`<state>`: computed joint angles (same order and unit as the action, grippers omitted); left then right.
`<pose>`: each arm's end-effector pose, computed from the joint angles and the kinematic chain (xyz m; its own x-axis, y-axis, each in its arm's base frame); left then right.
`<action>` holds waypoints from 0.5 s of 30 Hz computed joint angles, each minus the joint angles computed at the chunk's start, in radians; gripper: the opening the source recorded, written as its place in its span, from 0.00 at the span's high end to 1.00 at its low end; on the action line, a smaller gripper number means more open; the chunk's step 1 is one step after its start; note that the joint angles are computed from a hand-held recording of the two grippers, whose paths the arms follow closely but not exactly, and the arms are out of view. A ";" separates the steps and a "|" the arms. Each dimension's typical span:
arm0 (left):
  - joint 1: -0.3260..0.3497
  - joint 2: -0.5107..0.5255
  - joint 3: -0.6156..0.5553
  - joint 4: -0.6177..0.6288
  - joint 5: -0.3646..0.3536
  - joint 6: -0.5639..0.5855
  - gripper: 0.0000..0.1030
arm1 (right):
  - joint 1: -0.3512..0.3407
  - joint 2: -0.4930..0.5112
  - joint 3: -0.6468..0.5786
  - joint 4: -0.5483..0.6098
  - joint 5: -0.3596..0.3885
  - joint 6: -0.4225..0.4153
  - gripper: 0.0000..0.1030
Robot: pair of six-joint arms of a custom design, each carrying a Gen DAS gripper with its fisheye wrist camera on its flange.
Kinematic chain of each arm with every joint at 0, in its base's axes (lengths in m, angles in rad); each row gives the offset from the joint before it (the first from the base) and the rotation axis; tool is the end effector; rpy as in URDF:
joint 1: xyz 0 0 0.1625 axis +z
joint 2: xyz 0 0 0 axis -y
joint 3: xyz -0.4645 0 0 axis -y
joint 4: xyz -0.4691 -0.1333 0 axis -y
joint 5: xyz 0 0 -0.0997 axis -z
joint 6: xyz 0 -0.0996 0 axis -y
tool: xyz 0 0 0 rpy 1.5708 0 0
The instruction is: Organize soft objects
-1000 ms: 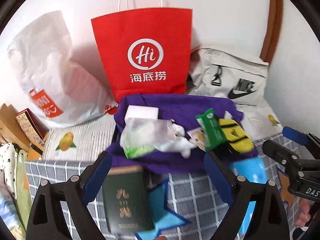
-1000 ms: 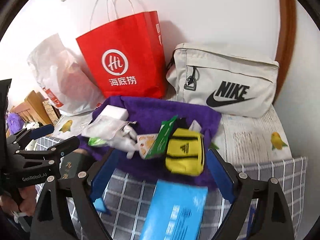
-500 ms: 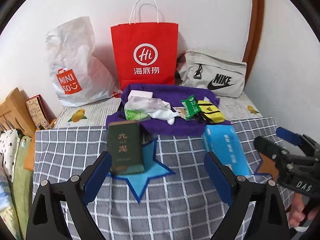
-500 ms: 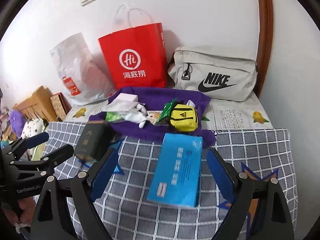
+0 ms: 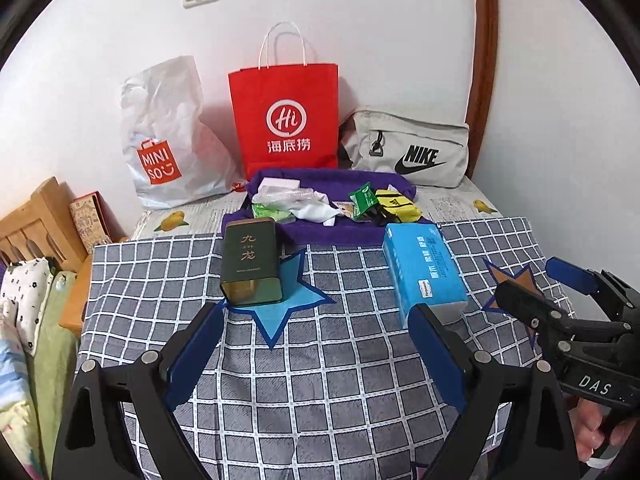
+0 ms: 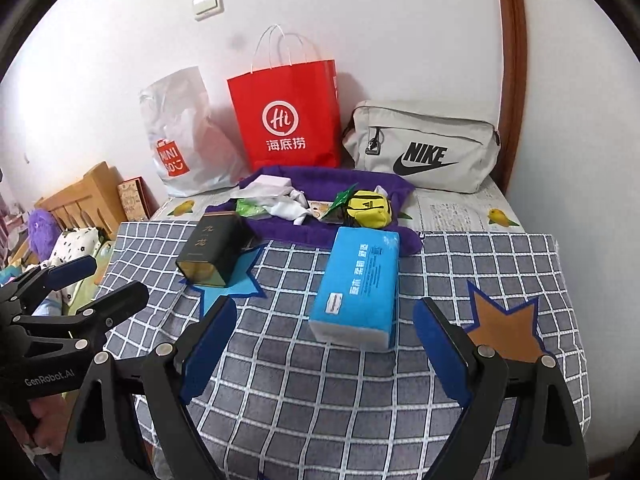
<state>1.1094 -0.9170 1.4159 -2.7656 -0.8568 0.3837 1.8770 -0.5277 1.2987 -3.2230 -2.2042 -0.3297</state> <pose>-0.1869 -0.8219 0.3129 -0.6729 0.2207 -0.7060 0.6401 0.6520 -0.4063 0.3311 -0.8006 0.0953 -0.7953 -0.0143 0.6061 -0.4748 0.6363 -0.6080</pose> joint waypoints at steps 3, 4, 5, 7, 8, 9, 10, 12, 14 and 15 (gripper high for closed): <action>-0.006 -0.013 0.020 -0.023 -0.004 0.000 0.09 | 0.002 -0.009 0.022 -0.014 0.007 -0.001 0.13; -0.007 -0.013 0.021 -0.026 -0.001 0.003 0.09 | 0.002 -0.010 0.025 -0.015 0.008 -0.001 0.13; -0.010 -0.015 0.027 -0.031 0.007 0.005 0.09 | 0.003 -0.011 0.030 -0.018 0.010 -0.003 0.13; -0.013 -0.021 0.041 -0.048 0.013 0.014 0.09 | 0.005 -0.013 0.038 -0.027 0.008 -0.011 0.13; -0.012 -0.024 0.045 -0.051 0.013 0.013 0.09 | 0.005 -0.015 0.043 -0.031 0.009 -0.013 0.13; -0.011 -0.026 0.048 -0.053 0.013 0.007 0.09 | 0.005 -0.016 0.046 -0.032 0.009 -0.010 0.13; -0.010 -0.028 0.051 -0.052 0.013 0.003 0.09 | 0.004 -0.018 0.049 -0.033 0.009 -0.007 0.13; -0.007 -0.032 0.055 -0.053 0.015 0.000 0.09 | 0.003 -0.019 0.051 -0.028 0.007 -0.003 0.13; -0.005 -0.037 0.062 -0.056 0.023 -0.004 0.09 | 0.003 -0.021 0.054 -0.026 0.009 -0.003 0.13; -0.004 -0.038 0.062 -0.054 0.023 -0.005 0.09 | 0.003 -0.022 0.054 -0.023 0.010 -0.001 0.13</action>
